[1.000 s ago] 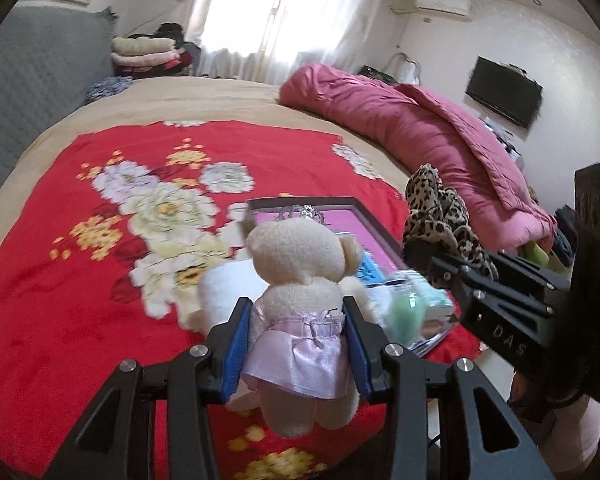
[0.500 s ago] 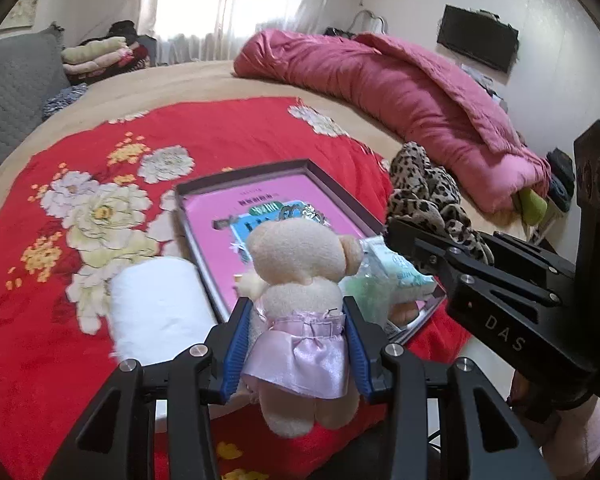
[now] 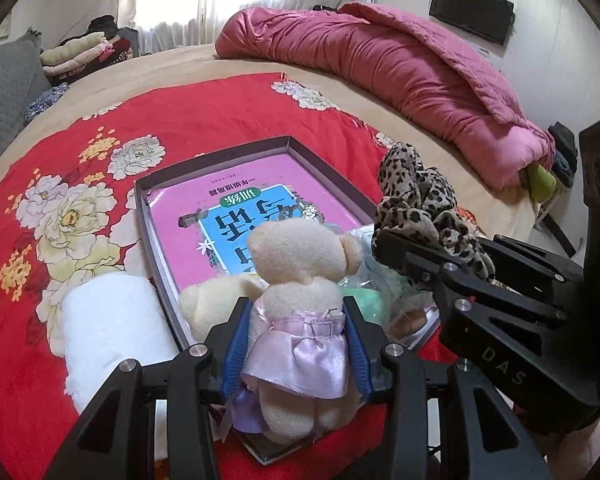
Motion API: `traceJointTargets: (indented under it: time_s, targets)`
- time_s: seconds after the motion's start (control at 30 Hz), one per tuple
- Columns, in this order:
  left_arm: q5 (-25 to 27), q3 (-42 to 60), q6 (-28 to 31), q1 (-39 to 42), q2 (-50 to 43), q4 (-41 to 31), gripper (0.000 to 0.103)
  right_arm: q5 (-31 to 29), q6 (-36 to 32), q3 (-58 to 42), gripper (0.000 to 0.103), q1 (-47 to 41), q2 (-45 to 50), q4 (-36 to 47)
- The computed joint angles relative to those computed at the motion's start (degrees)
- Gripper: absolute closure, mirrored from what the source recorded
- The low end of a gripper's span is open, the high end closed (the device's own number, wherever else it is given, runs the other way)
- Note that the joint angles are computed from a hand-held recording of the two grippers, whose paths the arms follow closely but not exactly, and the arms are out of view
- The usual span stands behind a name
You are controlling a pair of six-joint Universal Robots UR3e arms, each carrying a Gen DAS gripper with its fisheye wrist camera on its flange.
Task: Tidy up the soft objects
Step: 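Lower the teddy bear and leopard scrunchie into the tray and open both grippers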
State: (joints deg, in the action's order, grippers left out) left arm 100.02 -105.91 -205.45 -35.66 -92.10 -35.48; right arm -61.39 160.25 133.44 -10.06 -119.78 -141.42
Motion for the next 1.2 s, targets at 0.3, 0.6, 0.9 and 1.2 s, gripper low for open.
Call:
traceJointTargets:
  time_s: [0.3,0.6,0.9,1.2]
  targets:
    - [1.39,0.38,0.84,-0.27,-1.74,0.35,0.058,-2.07,-0.34,0.51,0.078,1.72,6.46,-3.18]
    - [0.33,-0.47,0.82,1.14,-1.53,1.51,0.058,-2.45,-1.81,2.10,0.052,-0.19,3.03,-3.08]
    - [0.99,3.04,1.39,0.09,-4.42,0.47,0.052,10.92,-6.66,3.69,0.044,-16.15,-13.55,12.85]
    - [-0.23,-0.04,0.02,2.22,-0.31,3.70,0.041,16.36,-10.67,-0.22,0.038,-22.84,-23.35,27.18]
